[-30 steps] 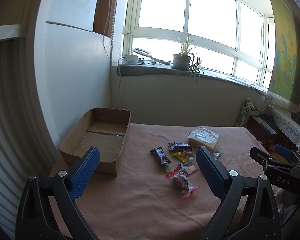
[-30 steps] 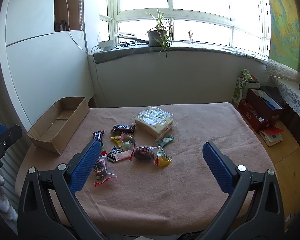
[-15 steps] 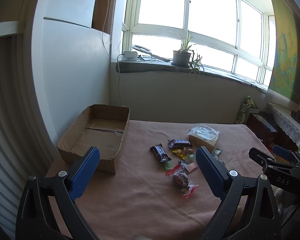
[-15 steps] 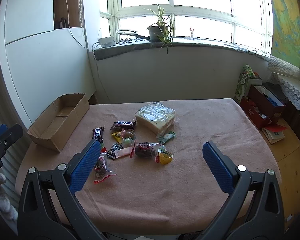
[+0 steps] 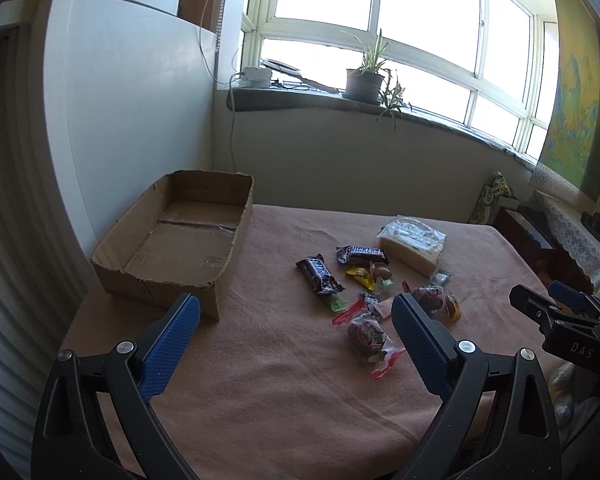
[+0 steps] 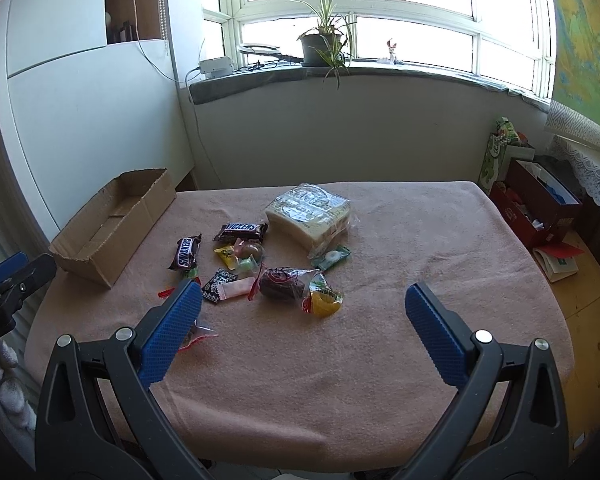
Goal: Organize snacks
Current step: 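Grasp the red-edged chocolate packet with the left tool while the right grasps the yellow cake packet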
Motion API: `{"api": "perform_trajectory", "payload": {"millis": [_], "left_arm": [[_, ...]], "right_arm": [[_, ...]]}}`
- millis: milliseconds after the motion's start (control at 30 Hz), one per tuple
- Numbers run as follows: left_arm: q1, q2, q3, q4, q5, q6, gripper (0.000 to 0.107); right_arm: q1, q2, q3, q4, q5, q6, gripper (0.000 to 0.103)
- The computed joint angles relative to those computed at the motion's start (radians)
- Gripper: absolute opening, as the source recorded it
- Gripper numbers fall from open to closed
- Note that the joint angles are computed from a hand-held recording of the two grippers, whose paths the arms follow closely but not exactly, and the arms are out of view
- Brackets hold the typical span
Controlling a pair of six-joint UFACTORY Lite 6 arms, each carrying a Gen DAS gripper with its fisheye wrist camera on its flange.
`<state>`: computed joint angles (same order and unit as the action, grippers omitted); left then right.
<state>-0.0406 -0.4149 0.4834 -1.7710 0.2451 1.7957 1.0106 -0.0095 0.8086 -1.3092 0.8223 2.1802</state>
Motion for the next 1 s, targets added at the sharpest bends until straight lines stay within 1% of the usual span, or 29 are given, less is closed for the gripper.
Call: {"api": "perform_trajectory", "payload": {"millis": [100, 167, 233, 300, 333, 433, 500, 600, 667, 767, 833, 900, 933, 967, 1000], "left_arm": [[-0.001, 0.080, 0.011, -0.035, 0.023, 0.038, 0.096], [-0.018, 0.133, 0.022, -0.070, 0.031, 0.066, 0.095], [-0.036, 0.187, 0.041, -0.055, 0.048, 0.044, 0.089], [-0.062, 0.239, 0.065, -0.044, 0.061, 0.025, 0.085], [-0.071, 0.261, 0.079, -0.015, 0.067, -0.006, 0.081], [-0.106, 0.320, 0.111, -0.013, 0.073, -0.022, 0.078], [-0.119, 0.353, 0.133, -0.008, 0.076, -0.030, 0.077], [-0.134, 0.411, 0.169, -0.009, 0.083, -0.031, 0.072], [-0.141, 0.443, 0.191, 0.005, 0.088, -0.050, 0.071], [-0.146, 0.492, 0.227, 0.036, 0.098, -0.086, 0.071], [-0.150, 0.523, 0.252, 0.063, 0.103, -0.114, 0.071], [-0.158, 0.548, 0.278, 0.094, 0.104, -0.146, 0.071], [-0.165, 0.564, 0.291, 0.091, 0.099, -0.143, 0.071], [-0.169, 0.574, 0.300, 0.087, 0.095, -0.140, 0.071], [-0.172, 0.596, 0.318, 0.090, 0.093, -0.142, 0.071]], "right_arm": [[-0.039, 0.008, -0.035, -0.032, -0.058, 0.022, 0.103], [-0.079, 0.017, -0.057, -0.073, -0.115, 0.044, 0.098], [-0.119, 0.037, -0.065, -0.124, -0.170, 0.072, 0.098], [-0.165, 0.060, -0.067, -0.184, -0.229, 0.104, 0.098], [-0.189, 0.070, -0.068, -0.217, -0.259, 0.125, 0.097], [-0.259, 0.107, -0.053, -0.296, -0.338, 0.161, 0.085], [-0.292, 0.132, -0.044, -0.343, -0.367, 0.185, 0.085], [-0.342, 0.178, -0.020, -0.385, -0.407, 0.199, 0.083], [-0.384, 0.212, -0.007, -0.427, -0.449, 0.223, 0.072], [-0.437, 0.265, 0.016, -0.488, -0.505, 0.257, 0.064], [-0.466, 0.294, 0.029, -0.563, -0.541, 0.315, 0.062], [-0.488, 0.321, 0.046, -0.655, -0.568, 0.399, 0.061], [-0.499, 0.333, 0.053, -0.707, -0.581, 0.446, 0.060], [-0.508, 0.345, 0.061, -0.754, -0.592, 0.491, 0.055], [-0.516, 0.352, 0.065, -0.811, -0.603, 0.543, 0.053]]}}
